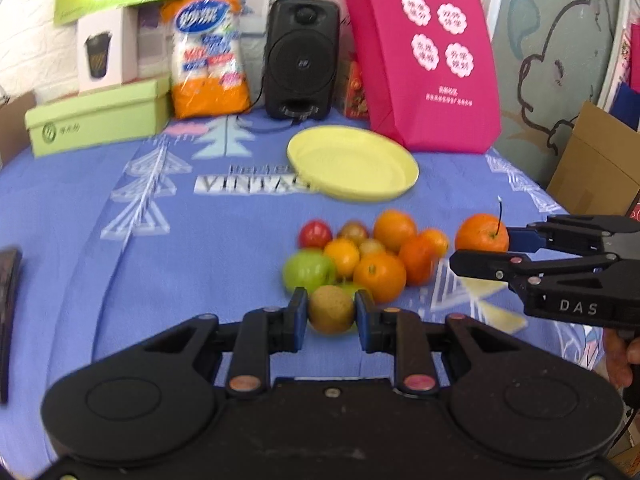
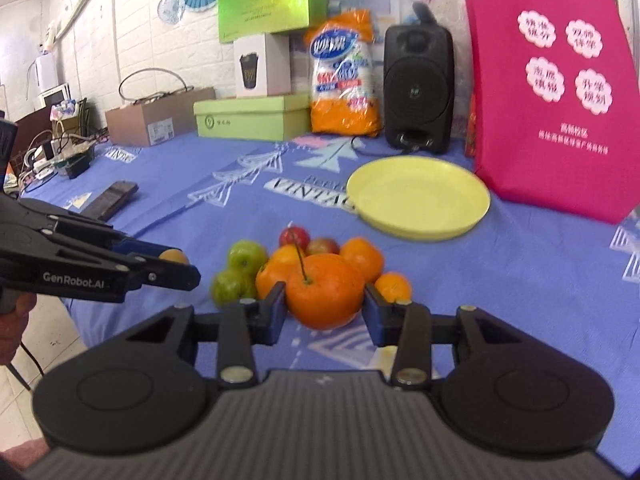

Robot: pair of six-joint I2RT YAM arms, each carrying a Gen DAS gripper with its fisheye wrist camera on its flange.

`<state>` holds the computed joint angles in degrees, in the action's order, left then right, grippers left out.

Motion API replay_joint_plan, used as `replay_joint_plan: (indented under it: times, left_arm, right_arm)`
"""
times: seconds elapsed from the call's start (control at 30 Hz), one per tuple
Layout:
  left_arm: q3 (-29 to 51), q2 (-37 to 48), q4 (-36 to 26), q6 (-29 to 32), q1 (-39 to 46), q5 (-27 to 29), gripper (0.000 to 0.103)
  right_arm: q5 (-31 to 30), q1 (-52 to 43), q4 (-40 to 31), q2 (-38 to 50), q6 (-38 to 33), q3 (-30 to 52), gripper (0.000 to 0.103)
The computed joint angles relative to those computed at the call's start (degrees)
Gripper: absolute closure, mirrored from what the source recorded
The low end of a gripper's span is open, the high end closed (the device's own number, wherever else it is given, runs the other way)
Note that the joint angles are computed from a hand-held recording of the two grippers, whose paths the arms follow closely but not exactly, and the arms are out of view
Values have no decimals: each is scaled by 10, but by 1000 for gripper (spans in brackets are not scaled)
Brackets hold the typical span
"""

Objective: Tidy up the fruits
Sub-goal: 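Carry both fruits onto the yellow plate and open both tools, then return the left tool to the pile and grasp the green mango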

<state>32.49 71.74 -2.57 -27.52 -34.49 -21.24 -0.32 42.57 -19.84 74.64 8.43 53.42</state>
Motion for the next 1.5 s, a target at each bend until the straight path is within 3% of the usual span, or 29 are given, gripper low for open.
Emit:
replay_joint_plan:
  times: [0.2, 0.4, 0.63, 0.77, 0.93, 1.1, 1.23, 1.3, 1.5]
  left_arm:
    - [104, 92, 36, 91, 72, 57, 79]
    - [246, 232, 48, 125, 144, 121, 79]
    - [462, 436, 1, 146, 187, 159, 79]
    - [562, 524, -33, 159, 195, 153, 79]
    - [640, 592, -65, 164, 202, 162, 79]
    - [658, 610, -91, 165, 207, 173, 77]
    - [636, 593, -78, 156, 206, 164, 50]
    - [615, 574, -69, 155, 205, 161, 48]
    - [511, 481, -37, 143, 194, 148, 47]
  right_arm:
    - [-2, -44, 33, 67, -36, 60, 64]
    - [-4, -90, 54, 162, -57, 139, 64]
    - [-17, -132, 29, 310, -77, 268, 64]
    - [-21, -141, 18, 368, -81, 307, 64]
    - [-26, -146, 17, 419, -80, 341, 64]
    - [-27, -148, 17, 438, -79, 354, 64]
    - [-25, -145, 4, 446, -82, 367, 61]
    - [-19, -143, 13, 434, -84, 355, 53]
    - [-9, -140, 29, 372, -77, 306, 52]
